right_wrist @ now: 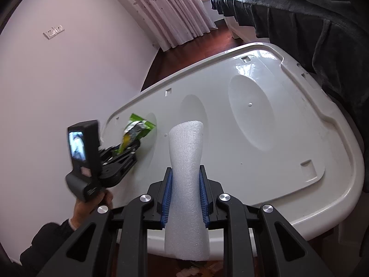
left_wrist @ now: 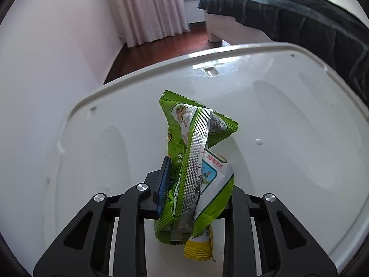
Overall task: Collect trash
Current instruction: 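Drop the green wrapper into the bin while the right gripper drops the foam tube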
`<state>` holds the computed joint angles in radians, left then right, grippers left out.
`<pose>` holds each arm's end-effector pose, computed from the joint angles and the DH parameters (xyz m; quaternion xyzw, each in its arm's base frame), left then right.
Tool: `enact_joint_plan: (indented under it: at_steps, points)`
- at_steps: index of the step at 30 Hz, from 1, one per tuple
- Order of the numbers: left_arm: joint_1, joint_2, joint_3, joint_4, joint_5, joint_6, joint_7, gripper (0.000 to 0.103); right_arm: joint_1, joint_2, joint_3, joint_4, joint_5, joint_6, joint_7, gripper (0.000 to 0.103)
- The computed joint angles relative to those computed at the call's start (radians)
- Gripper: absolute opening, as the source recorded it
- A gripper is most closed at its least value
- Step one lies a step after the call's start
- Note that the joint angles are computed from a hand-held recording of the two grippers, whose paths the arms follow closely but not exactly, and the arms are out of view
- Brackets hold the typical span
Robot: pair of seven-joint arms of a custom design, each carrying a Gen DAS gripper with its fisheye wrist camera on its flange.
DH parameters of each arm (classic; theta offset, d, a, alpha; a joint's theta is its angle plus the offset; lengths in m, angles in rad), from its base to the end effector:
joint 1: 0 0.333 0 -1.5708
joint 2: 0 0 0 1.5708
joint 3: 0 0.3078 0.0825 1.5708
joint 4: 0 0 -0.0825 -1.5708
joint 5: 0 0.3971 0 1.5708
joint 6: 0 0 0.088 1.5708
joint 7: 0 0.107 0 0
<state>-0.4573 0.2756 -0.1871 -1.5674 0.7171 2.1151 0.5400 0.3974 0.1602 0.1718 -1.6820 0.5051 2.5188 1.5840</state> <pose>0.5727 -0.3752 0.5123 -0.7027 0.6319 -0.1470 0.2920 0.5709 0.3508 0.5687 -0.7233 0.5717 0.0390 0.3853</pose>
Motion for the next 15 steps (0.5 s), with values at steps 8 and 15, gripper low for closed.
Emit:
enact_joint_plan:
  at_steps: [8, 15]
  points:
    - [-0.053, -0.1, -0.052, -0.014, 0.03, -0.102, -0.1, 0.024, -0.001, -0.024, 0.007, -0.026, 0.033, 0.011, -0.054, 0.022]
    - [-0.089, -0.244, -0.137, -0.129, 0.013, -0.174, -0.264, 0.025, 0.014, -0.109, 0.006, -0.137, 0.065, 0.052, -0.15, 0.022]
